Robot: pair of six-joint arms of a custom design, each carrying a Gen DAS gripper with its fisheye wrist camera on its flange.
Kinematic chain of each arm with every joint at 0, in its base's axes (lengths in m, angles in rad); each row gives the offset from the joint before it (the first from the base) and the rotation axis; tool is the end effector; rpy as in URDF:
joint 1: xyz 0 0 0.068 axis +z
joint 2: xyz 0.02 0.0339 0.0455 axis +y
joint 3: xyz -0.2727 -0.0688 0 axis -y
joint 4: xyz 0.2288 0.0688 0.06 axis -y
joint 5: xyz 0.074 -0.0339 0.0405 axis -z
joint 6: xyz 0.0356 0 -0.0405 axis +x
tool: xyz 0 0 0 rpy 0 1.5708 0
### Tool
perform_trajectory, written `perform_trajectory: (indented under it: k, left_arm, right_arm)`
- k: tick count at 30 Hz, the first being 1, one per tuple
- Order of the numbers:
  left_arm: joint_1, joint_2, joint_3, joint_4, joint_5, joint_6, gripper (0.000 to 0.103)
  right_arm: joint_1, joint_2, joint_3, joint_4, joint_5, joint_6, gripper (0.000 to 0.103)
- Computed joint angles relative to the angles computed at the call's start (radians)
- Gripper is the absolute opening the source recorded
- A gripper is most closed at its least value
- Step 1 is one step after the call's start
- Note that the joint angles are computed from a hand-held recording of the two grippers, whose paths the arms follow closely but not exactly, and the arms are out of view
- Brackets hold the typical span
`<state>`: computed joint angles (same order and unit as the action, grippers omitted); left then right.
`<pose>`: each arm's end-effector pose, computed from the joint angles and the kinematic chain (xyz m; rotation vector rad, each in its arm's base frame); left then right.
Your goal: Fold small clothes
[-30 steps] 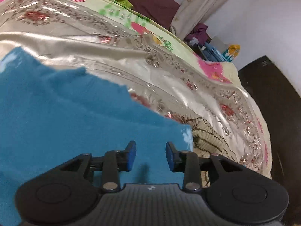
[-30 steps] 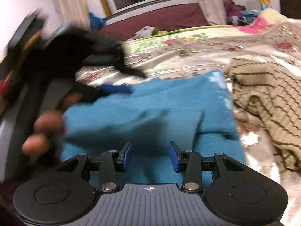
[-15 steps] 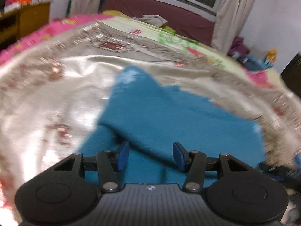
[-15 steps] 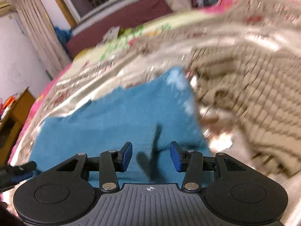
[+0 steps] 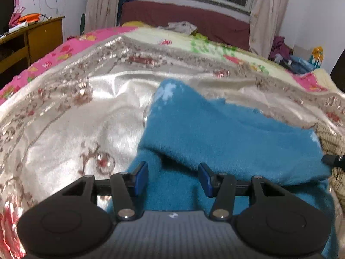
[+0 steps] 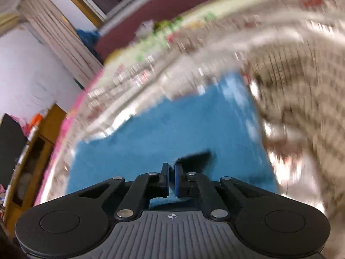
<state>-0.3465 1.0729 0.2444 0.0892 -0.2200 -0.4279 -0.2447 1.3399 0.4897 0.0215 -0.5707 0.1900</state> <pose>0.1616 -0.0501 0.1518 -0.2047 2.2836 -0.1476 0.2219 -0.0356 0.1700 0.2408 2.3134 0.6531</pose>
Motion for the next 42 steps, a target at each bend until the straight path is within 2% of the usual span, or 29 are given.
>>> perform_trajectory:
  k: [3, 5, 7, 9, 12, 14, 16, 17, 19, 22, 24, 26, 28, 31, 36, 40, 42]
  left_arm:
    - [0.003, -0.030, 0.000, 0.008, -0.003, 0.000, 0.060]
    - [0.000, 0.004, 0.000, 0.035, -0.022, 0.004, 0.064]
    - [0.015, 0.082, 0.003, 0.063, -0.016, 0.012, 0.065]
    - [0.030, 0.113, -0.008, 0.076, 0.002, 0.012, 0.065]
    - [0.018, 0.071, -0.034, 0.065, -0.015, 0.027, 0.065]
    - [0.017, 0.043, -0.038, 0.047, -0.014, 0.032, 0.065]
    - [0.017, 0.019, -0.038, 0.032, -0.014, 0.040, 0.065]
    - [0.014, 0.003, -0.037, 0.024, -0.024, 0.044, 0.065]
    - [0.020, -0.027, -0.038, 0.014, -0.029, 0.056, 0.065]
    - [0.009, -0.064, -0.052, 0.006, -0.085, 0.085, 0.066]
    - [0.016, -0.039, -0.064, 0.016, -0.112, 0.108, 0.068]
    - [0.035, 0.009, -0.071, 0.024, -0.108, 0.106, 0.068]
    - [0.034, 0.055, -0.087, 0.052, -0.126, 0.116, 0.068]
    - [-0.002, 0.113, -0.105, 0.106, -0.190, 0.139, 0.072]
    - [-0.076, 0.067, -0.089, 0.064, -0.268, 0.109, 0.072]
    - [-0.088, 0.085, -0.080, 0.036, -0.252, 0.095, 0.072]
    - [-0.083, 0.130, -0.095, 0.059, -0.253, 0.108, 0.075]
  right_arm:
    - [0.009, -0.065, 0.021, 0.032, 0.030, -0.012, 0.001]
    - [0.022, -0.071, 0.026, 0.071, 0.104, -0.033, 0.001]
    - [0.022, -0.015, 0.047, 0.068, 0.151, -0.065, 0.003]
    - [-0.005, 0.067, 0.083, -0.004, 0.126, -0.081, 0.011]
    - [-0.038, 0.121, 0.071, -0.014, 0.069, -0.063, 0.013]
    - [-0.060, 0.147, 0.068, 0.010, 0.003, -0.029, 0.023]
    - [-0.043, 0.185, 0.089, 0.009, 0.001, -0.012, 0.050]
    - [-0.025, 0.193, 0.085, 0.025, 0.027, -0.016, 0.056]
    - [0.013, 0.198, 0.069, 0.047, 0.090, -0.040, 0.060]
    - [0.033, 0.220, 0.060, 0.075, 0.117, -0.046, 0.062]
    - [0.061, 0.221, 0.051, 0.087, 0.137, -0.059, 0.060]
    - [0.107, 0.200, 0.043, 0.085, 0.152, -0.088, 0.047]
    - [0.136, 0.179, 0.043, 0.069, 0.174, -0.114, 0.019]
    - [0.124, 0.186, 0.078, 0.049, 0.124, -0.111, 0.014]
    - [0.111, 0.111, 0.126, 0.093, 0.117, -0.070, 0.013]
    - [0.137, 0.262, 0.221, 0.102, 0.275, -0.079, 0.015]
    - [0.148, 0.377, 0.271, 0.033, 0.330, -0.098, 0.016]
